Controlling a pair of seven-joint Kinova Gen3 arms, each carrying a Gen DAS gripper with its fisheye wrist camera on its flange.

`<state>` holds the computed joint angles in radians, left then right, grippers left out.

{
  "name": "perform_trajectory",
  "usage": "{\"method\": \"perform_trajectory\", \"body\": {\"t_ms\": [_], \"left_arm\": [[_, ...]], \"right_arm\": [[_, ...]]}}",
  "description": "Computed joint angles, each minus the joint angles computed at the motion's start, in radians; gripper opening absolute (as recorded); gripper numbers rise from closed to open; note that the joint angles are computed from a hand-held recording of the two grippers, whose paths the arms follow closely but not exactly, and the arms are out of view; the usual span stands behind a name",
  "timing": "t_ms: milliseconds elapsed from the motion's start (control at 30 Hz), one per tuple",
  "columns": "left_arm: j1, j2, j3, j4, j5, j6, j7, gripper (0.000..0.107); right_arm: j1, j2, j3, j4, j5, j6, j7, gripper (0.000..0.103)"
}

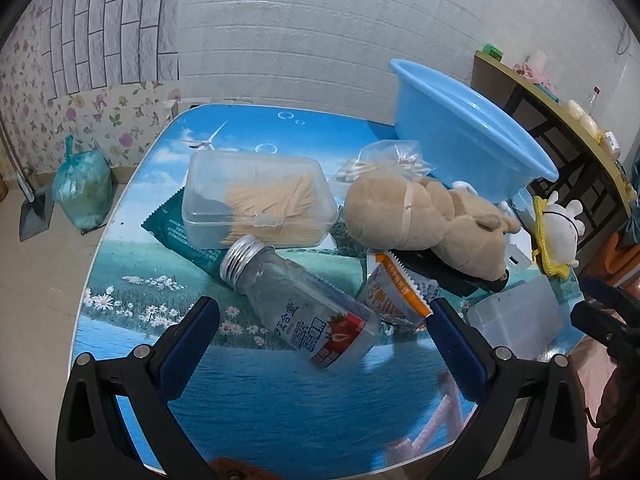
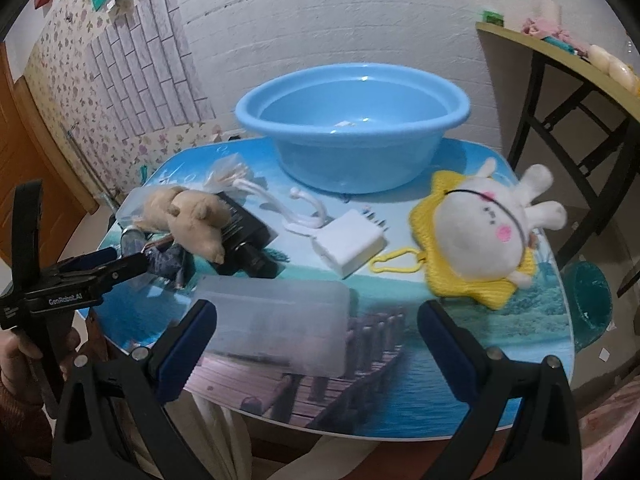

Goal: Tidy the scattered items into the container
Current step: 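Withdraw both open grippers from the basin back over the table, then grasp the strawberry-label glass jar with left while right moves to the clear plastic case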

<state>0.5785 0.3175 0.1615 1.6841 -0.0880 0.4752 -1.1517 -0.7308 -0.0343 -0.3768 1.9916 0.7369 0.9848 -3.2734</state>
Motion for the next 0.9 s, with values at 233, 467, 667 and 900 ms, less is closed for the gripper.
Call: {"method": "perform_trajectory", "body": {"t_ms": [233, 467, 667, 900], "left_arm": [[-0.023, 0.011, 0.016, 0.004, 0.035, -0.016, -0.046, 0.103], [-0.031, 0.014, 0.03, 0.012, 0.039, -0.029, -0.081, 0.103], [-0.022, 0.011, 0.018, 0.022, 0.049, -0.041, -0.093, 0.103], [-0.045, -0.006, 0.038, 0.039, 0.094, -0.056, -0.145, 0.065]], "right_arm": [[-0.03, 0.057, 0.013, -0.048, 0.006, 0.041, 0.032, 0.103], [-0.062, 0.088, 0.039, -0.073, 0.034, 0.045, 0.049, 0.103], [-0.049, 0.115, 0.077, -0.082, -0.031, 0.026, 0.085, 0.103], [0.009, 0.056, 0.094, -0.018, -0.112, -0.115, 0.098, 0.103]]}}
